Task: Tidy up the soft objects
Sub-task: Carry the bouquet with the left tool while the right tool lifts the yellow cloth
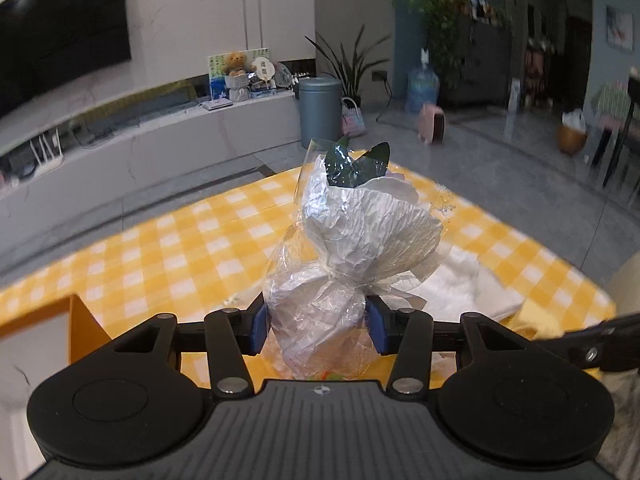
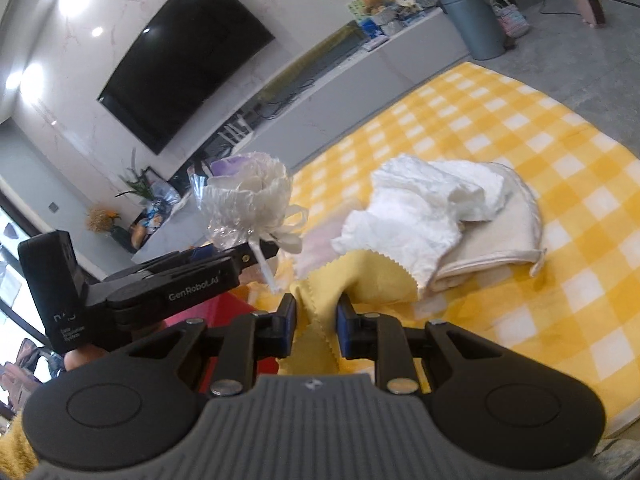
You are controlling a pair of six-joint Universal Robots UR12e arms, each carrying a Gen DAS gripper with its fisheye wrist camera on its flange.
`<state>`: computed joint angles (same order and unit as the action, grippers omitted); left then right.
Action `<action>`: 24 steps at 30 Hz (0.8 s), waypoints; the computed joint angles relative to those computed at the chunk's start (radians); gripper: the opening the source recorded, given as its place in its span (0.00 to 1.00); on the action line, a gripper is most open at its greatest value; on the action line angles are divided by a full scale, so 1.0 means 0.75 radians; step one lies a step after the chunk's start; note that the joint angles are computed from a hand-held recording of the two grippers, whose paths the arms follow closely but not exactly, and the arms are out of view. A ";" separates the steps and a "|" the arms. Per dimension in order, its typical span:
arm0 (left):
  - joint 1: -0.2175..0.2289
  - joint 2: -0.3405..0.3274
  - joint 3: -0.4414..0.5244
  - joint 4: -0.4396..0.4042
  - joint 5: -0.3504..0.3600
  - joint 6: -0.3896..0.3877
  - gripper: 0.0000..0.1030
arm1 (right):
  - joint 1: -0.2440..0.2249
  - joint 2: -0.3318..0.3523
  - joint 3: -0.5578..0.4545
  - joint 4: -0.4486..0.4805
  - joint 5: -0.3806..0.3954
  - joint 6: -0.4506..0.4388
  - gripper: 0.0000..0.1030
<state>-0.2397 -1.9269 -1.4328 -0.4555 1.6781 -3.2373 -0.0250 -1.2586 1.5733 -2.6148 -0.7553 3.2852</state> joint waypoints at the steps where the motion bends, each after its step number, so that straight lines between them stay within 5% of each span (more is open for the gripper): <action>1: 0.008 0.009 -0.003 -0.010 -0.044 -0.031 0.54 | -0.002 -0.002 0.002 -0.005 0.016 -0.002 0.21; 6: 0.032 0.074 -0.053 0.012 -0.230 -0.073 0.54 | 0.004 -0.010 0.005 -0.024 -0.001 -0.011 0.21; 13: 0.047 0.154 -0.127 0.127 -0.252 -0.131 0.54 | 0.007 -0.009 0.005 -0.090 0.046 0.043 0.21; 20: 0.085 0.241 -0.172 0.079 -0.127 -0.285 0.54 | 0.011 -0.008 0.006 -0.173 0.148 0.065 0.21; 24: 0.108 0.303 -0.252 0.121 0.082 -0.398 0.54 | 0.023 0.001 -0.005 -0.284 0.248 0.112 0.21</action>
<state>-0.1584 -1.6997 -1.6217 -0.3649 1.7395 -3.5355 -0.0074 -1.2578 1.5692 -2.8276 -0.5693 3.3689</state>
